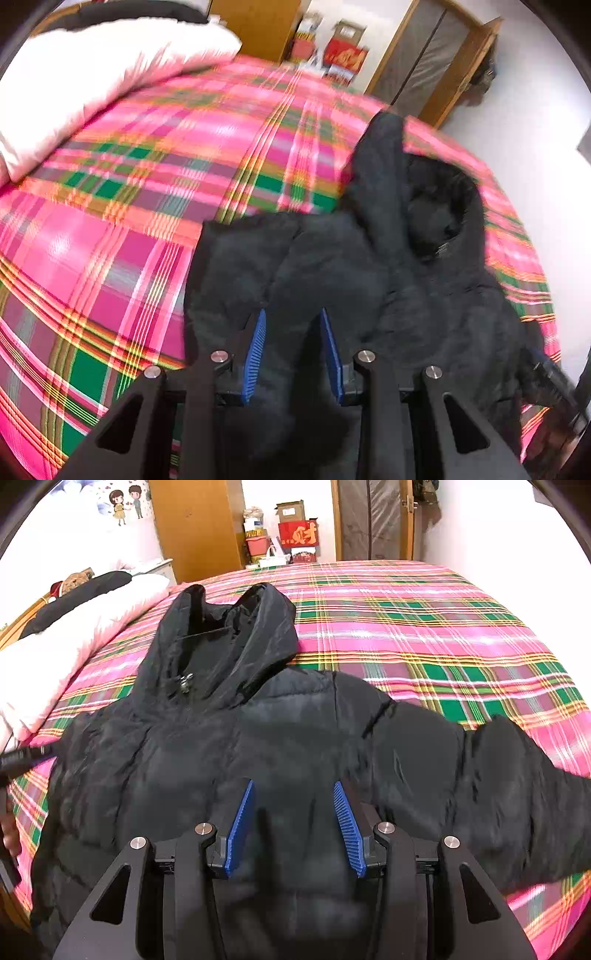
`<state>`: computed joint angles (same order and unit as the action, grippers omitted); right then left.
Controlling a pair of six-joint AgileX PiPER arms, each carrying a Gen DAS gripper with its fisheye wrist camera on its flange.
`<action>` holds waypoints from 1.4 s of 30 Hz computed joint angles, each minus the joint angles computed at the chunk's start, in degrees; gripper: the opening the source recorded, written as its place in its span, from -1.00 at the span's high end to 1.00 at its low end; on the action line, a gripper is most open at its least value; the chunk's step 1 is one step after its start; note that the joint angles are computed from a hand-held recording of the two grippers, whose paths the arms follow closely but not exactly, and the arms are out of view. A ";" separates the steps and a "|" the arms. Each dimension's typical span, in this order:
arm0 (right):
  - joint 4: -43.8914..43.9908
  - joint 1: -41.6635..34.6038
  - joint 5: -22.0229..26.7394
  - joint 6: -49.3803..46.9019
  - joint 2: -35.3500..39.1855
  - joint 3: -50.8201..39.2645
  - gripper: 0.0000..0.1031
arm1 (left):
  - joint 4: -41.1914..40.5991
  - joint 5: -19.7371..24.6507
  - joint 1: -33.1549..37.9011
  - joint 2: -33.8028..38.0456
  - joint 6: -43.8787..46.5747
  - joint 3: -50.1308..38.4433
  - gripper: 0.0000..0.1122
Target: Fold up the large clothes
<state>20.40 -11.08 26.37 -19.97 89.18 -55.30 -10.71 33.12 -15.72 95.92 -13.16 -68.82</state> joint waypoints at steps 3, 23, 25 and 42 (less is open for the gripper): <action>0.46 -1.00 1.56 0.16 7.25 -4.03 0.13 | -4.98 0.11 2.16 3.51 5.62 -0.71 0.41; 6.29 -16.87 10.67 -10.66 -16.33 10.80 0.09 | 8.87 -4.05 -7.98 -11.39 -10.22 7.23 0.41; 8.96 -23.13 14.58 -15.17 -19.23 11.99 0.09 | 9.91 -4.58 -11.02 -13.06 -12.13 9.19 0.41; 18.34 -58.23 27.21 -28.27 -7.30 4.65 -0.09 | 24.14 -3.26 -25.13 -11.16 -22.41 8.47 0.41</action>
